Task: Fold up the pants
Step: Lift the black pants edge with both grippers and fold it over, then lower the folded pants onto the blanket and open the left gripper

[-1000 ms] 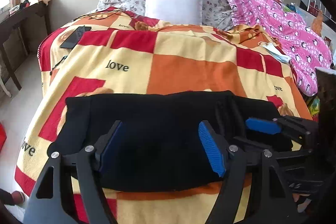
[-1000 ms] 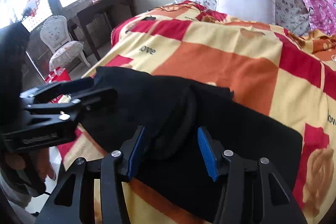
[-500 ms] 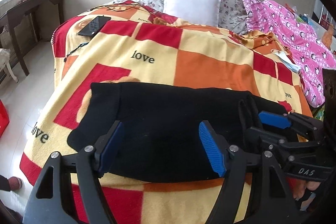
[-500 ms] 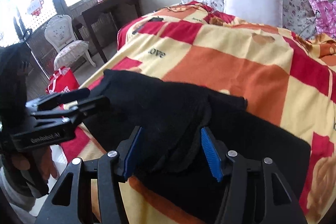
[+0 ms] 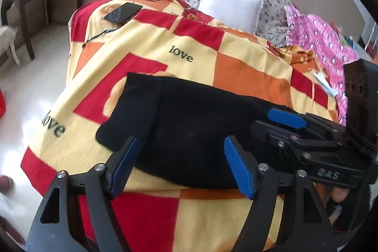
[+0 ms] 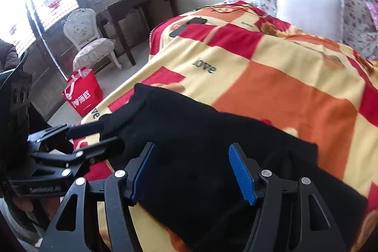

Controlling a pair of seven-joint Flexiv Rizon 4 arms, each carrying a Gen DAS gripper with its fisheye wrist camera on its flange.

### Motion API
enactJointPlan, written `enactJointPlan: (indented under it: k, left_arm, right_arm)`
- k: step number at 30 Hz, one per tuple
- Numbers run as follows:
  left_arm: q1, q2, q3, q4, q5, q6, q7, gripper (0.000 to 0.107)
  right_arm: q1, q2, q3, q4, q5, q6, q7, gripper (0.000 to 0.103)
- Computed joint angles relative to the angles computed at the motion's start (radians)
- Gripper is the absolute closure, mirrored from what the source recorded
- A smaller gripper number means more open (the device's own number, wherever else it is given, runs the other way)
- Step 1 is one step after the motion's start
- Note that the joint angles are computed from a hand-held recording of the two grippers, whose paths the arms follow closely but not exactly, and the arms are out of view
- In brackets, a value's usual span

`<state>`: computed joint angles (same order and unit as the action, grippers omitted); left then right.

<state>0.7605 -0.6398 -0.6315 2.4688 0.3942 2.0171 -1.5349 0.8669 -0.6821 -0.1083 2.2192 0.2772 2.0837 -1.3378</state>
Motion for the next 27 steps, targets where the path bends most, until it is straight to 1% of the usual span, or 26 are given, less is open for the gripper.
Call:
enactJointPlan:
  k: [2,10,12,14,16,19,24,27]
  left_arm:
    - [0.023,-0.005,-0.003,0.009,-0.001,0.005,-0.011,0.027]
    - [0.14,-0.066,-0.048,0.037,-0.017,-0.052,-0.012,0.025]
    - [0.144,-0.078,-0.046,0.039,-0.032,-0.053,-0.01,0.024]
    - [0.16,-0.103,-0.061,0.033,-0.041,-0.063,-0.01,0.023]
    - [0.154,-0.109,-0.062,0.029,-0.047,-0.044,-0.013,0.023]
    - [0.128,-0.111,-0.059,0.011,-0.06,-0.05,-0.021,0.023]
    - [0.074,-0.122,-0.029,-0.02,-0.069,-0.026,-0.034,0.023]
    - [0.071,-0.142,-0.032,-0.04,-0.061,-0.019,-0.043,0.023]
  right_arm:
    - [-0.006,-0.006,-0.001,-0.023,-0.017,-0.022,-0.001,0.037]
    - [-0.046,-0.037,0.012,-0.114,-0.122,-0.099,0.02,0.035]
    - [-0.078,-0.045,0.036,-0.135,-0.156,-0.108,0.032,0.034]
    - [-0.094,-0.056,0.046,-0.158,-0.182,-0.122,0.046,0.033]
    - [-0.105,-0.067,0.052,-0.182,-0.21,-0.137,0.056,0.033]
    - [-0.114,-0.083,0.048,-0.224,-0.245,-0.161,0.073,0.033]
    - [-0.168,-0.118,0.085,-0.295,-0.324,-0.208,0.101,0.031]
    - [-0.225,-0.15,0.138,-0.352,-0.396,-0.262,0.113,0.031]
